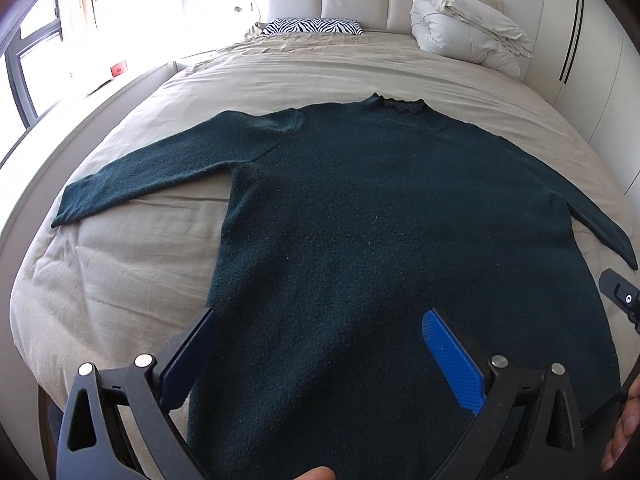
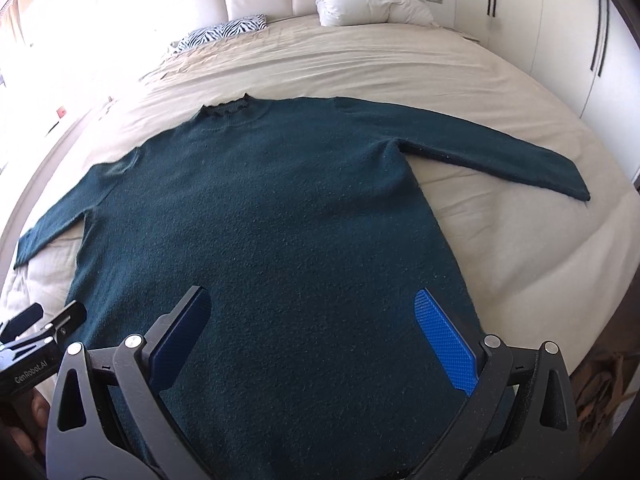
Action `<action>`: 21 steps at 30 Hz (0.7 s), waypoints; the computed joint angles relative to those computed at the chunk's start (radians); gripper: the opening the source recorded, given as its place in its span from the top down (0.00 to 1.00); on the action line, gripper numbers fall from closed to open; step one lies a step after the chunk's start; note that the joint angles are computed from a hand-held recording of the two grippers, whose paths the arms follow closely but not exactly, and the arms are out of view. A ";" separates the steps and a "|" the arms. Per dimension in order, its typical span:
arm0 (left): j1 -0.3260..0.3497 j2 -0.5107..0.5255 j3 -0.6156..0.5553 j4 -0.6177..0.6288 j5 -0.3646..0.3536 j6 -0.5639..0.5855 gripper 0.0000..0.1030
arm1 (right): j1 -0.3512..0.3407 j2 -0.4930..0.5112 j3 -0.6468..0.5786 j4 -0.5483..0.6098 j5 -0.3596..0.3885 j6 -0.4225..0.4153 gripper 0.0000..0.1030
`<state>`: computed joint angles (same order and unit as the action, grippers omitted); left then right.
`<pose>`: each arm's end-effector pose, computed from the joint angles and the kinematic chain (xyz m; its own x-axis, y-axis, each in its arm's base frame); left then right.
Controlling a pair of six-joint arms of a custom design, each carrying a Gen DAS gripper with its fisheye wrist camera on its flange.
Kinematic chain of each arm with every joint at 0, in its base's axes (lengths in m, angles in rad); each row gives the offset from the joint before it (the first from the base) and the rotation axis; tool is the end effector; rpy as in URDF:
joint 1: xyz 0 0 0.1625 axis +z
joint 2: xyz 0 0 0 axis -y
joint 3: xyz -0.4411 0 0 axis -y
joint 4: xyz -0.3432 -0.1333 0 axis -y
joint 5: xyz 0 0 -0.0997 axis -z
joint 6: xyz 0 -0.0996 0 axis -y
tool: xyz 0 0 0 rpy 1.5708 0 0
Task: Fold small clothes
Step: 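Grasp the sleeve cuff nearest the right tool with the right gripper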
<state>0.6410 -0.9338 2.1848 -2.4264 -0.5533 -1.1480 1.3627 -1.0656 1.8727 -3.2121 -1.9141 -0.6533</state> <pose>-0.2240 -0.4391 0.1046 -0.6957 -0.2500 -0.6734 0.2564 0.7892 -0.5580 -0.0237 -0.5952 0.3115 -0.7751 -0.0513 0.6298 -0.4185 0.7885 -0.4508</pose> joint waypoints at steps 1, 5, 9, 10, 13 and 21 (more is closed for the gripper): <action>0.007 0.004 -0.002 -0.036 -0.001 0.024 0.00 | -0.017 -0.011 -0.022 0.029 0.027 0.023 0.00; 0.025 0.033 -0.038 -0.104 0.034 0.087 0.00 | -0.099 -0.047 -0.121 0.130 0.158 0.116 0.00; 0.032 0.089 -0.107 -0.093 0.111 0.165 0.00 | -0.204 -0.050 -0.279 0.268 0.332 0.236 0.00; 0.032 0.109 -0.116 -0.115 0.145 0.197 0.00 | -0.231 -0.044 -0.328 0.307 0.372 0.268 0.00; 0.044 0.148 -0.160 -0.122 0.169 0.247 0.00 | -0.313 -0.011 -0.475 0.414 0.503 0.385 0.00; 0.091 0.220 -0.347 0.214 0.151 0.135 0.00 | -0.456 0.181 -0.956 0.693 0.702 0.650 0.03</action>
<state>0.7321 -0.7138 1.8380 -2.2125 -0.4026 -1.0130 0.9069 -0.8844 0.9168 -2.5187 -1.2126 -0.0035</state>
